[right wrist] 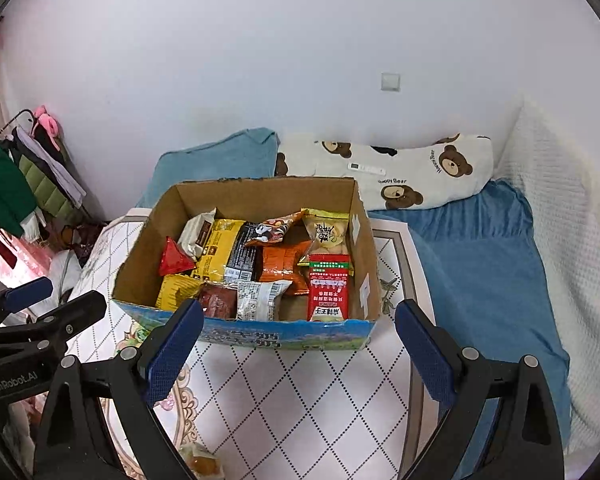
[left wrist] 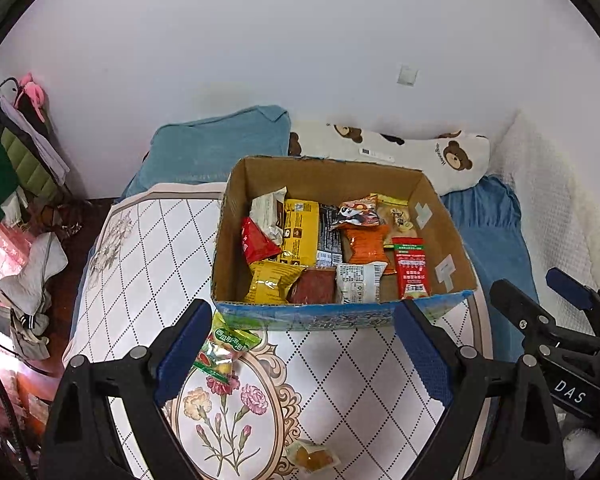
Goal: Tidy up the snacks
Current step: 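Move both tools back down toward the remaining snacks on the bed, then grasp the green candy bag with the left tool while the right tool grasps the yellow egg packet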
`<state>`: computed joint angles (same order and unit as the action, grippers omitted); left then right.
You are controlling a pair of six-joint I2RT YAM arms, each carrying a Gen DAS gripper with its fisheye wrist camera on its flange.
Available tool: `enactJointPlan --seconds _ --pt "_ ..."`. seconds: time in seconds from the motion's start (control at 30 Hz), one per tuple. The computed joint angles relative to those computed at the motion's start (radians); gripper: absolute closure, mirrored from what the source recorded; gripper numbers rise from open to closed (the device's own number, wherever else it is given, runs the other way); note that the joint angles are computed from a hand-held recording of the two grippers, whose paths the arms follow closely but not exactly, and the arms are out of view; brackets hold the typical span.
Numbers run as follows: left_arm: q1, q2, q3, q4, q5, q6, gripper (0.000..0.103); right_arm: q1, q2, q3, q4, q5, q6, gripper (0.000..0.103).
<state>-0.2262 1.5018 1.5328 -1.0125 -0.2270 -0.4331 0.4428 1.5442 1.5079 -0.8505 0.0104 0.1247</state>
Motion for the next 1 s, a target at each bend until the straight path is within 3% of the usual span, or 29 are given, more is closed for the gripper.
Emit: enactJointPlan --seconds 0.2,0.3,0.43,0.57,0.7,0.77,0.93,1.0 --pt "-0.024 -0.06 -0.044 0.002 -0.024 -0.019 0.01 0.002 -0.074 -0.04 -0.006 -0.018 0.029 0.002" --pt "-0.01 -0.105 -0.114 0.008 -0.014 -0.028 0.01 0.008 -0.091 -0.087 -0.027 -0.076 0.05 0.002" --pt "0.03 -0.211 -0.308 0.023 -0.015 -0.014 0.01 0.039 -0.078 -0.207 -0.033 -0.185 0.087 0.002" --pt "0.124 -0.286 -0.527 0.021 0.022 0.017 0.01 0.132 -0.023 -0.386 0.051 -0.283 0.168 0.002" --pt "0.224 -0.324 -0.686 0.036 0.059 0.063 0.01 0.233 0.079 -0.49 0.154 -0.296 0.238 0.002" --pt "0.263 -0.33 -0.741 0.052 0.06 0.084 0.01 0.268 0.13 -0.521 0.205 -0.285 0.266 0.006" --pt "0.34 -0.292 -0.795 0.105 0.061 0.153 0.01 0.336 0.256 -0.534 0.283 -0.263 0.292 0.033" --pt "0.355 -0.26 -0.778 0.126 0.06 0.186 0.01 0.377 0.305 -0.53 0.31 -0.218 0.294 0.035"
